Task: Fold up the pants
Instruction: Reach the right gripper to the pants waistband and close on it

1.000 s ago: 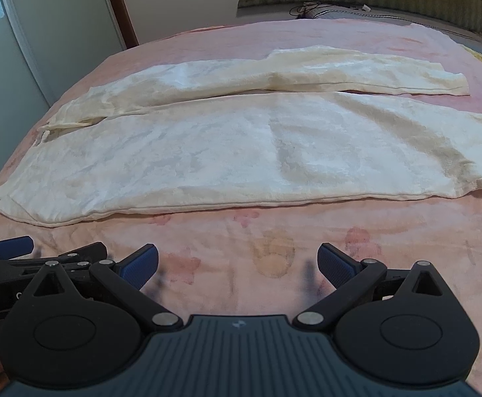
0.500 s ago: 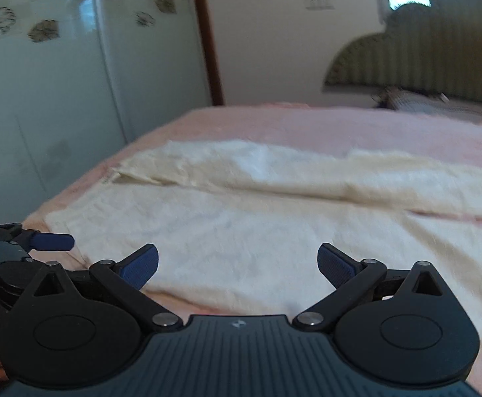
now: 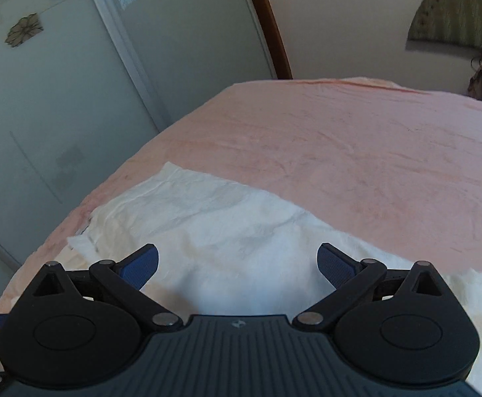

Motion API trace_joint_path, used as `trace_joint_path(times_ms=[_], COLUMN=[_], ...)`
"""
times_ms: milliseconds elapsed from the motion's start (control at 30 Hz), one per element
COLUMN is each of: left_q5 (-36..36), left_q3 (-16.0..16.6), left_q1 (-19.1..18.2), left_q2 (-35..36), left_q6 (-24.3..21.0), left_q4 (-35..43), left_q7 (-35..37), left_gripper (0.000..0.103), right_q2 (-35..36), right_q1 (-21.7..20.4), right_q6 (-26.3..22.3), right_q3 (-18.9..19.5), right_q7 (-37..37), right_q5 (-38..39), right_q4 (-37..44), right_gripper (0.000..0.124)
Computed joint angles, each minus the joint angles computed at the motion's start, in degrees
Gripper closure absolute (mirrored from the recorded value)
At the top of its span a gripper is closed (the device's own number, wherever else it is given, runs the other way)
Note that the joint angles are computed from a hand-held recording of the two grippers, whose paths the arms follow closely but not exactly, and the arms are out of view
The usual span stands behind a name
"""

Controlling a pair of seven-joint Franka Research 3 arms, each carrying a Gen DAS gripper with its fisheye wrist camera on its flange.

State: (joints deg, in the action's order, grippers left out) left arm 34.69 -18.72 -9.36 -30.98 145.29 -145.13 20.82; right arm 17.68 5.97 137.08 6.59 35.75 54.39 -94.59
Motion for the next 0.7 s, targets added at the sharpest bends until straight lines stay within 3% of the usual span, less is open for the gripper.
trace_joint_path(times_ms=[200,267,333,367,400,433,467,533,600,700], left_q5=[2.3,2.8,3.2,3.4,3.3,3.3,3.5,3.2,3.2,2.6], left_q3=[0.4,1.0,1.5,1.9,2.1,2.4,2.8,3.3,3.9,5.0], left_q1=[2.1,2.3,2.5,2.8,2.9,3.2,3.7,4.5,5.6,7.5], left_q2=[3.4,4.6,5.9,6.7,7.4,7.8,8.3,8.6,8.1,5.3], left_q6=[-2.6,-2.4,-2.3,-2.2,-2.2,-1.9,-1.0,0.2,2.7,9.4], left_q4=[2.7,3.4,4.4,5.0,5.6,6.0,6.3,6.7,6.3,3.6], left_q7=[0.3,1.0,1.8,2.0,2.1,1.6,0.7,-1.4,-4.2,-9.5], left_gripper=[0.004,0.004,0.004,0.004,0.004,0.004,0.004,0.004,0.004,0.004], right_q2=[16.2,19.3,19.9,19.6,18.8,17.3,15.3,9.9,4.8,-4.2], right_q1=[2.7,2.8,2.6,2.1,1.8,1.8,1.7,1.7,0.5,-2.3], right_q6=[-3.1,-5.1,-4.6,-5.1,-4.8,-2.9,-0.1,9.4,15.7,24.9], right_q3=[0.3,0.9,2.4,3.2,3.8,4.2,4.7,6.5,9.4,15.5], right_q7=[8.1,8.9,5.1,3.1,1.6,-0.2,-3.2,-13.5,-25.6,-54.2], right_q5=[-12.8,-16.0,-17.4,-17.4,-17.1,-16.5,-15.5,-12.6,-6.5,10.3], right_q4=[20.2,24.3,24.7,24.2,23.0,20.6,17.2,8.2,0.6,-11.3], right_gripper=[0.024,0.042,0.054,0.072,0.079,0.094,0.102,0.106,0.109,0.112])
